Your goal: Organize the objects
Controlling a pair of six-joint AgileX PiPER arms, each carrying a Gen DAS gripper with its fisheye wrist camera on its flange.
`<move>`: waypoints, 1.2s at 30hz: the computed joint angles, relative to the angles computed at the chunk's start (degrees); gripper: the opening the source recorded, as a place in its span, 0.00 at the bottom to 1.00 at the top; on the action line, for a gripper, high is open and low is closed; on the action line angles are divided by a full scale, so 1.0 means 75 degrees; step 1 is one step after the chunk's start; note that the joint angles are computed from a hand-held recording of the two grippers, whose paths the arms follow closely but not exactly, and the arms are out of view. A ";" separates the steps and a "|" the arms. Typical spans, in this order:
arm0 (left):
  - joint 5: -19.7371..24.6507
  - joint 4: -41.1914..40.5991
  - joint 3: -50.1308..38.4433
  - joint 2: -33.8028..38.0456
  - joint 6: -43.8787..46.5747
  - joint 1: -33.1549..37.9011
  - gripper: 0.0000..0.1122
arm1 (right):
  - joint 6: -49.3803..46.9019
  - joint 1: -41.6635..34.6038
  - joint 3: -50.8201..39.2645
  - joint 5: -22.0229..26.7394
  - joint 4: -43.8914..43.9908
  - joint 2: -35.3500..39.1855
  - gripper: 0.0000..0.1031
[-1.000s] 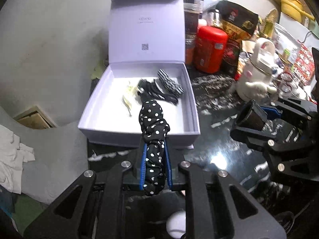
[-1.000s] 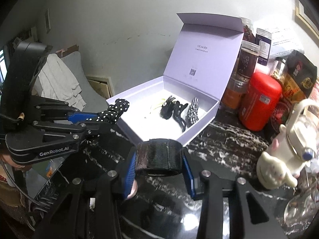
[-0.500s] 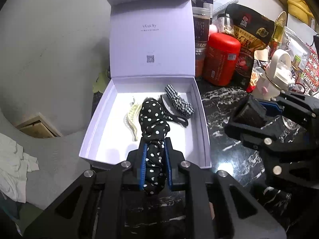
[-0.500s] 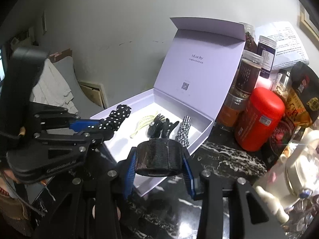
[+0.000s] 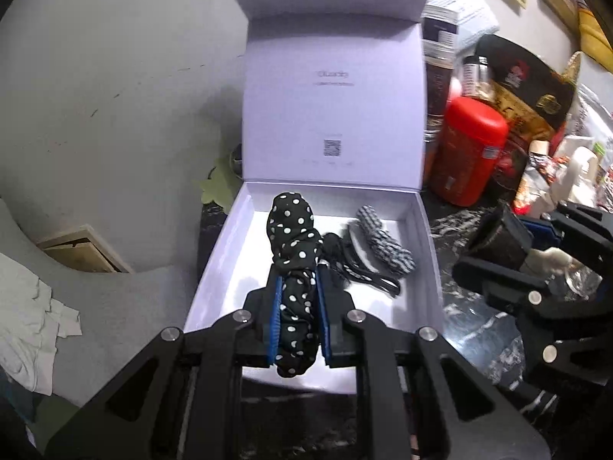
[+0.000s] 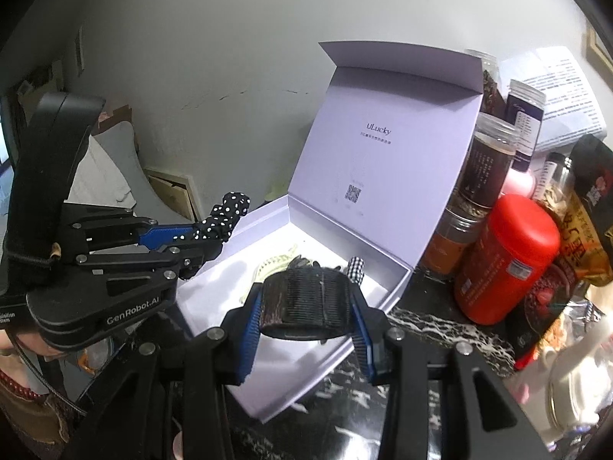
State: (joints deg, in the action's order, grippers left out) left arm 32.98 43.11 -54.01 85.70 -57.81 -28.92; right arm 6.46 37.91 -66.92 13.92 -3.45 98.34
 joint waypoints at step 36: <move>-0.1450 -0.2622 -0.1047 0.2271 0.3088 0.1705 0.13 | -0.2862 -0.0675 -0.2150 0.0284 0.3199 0.2589 0.41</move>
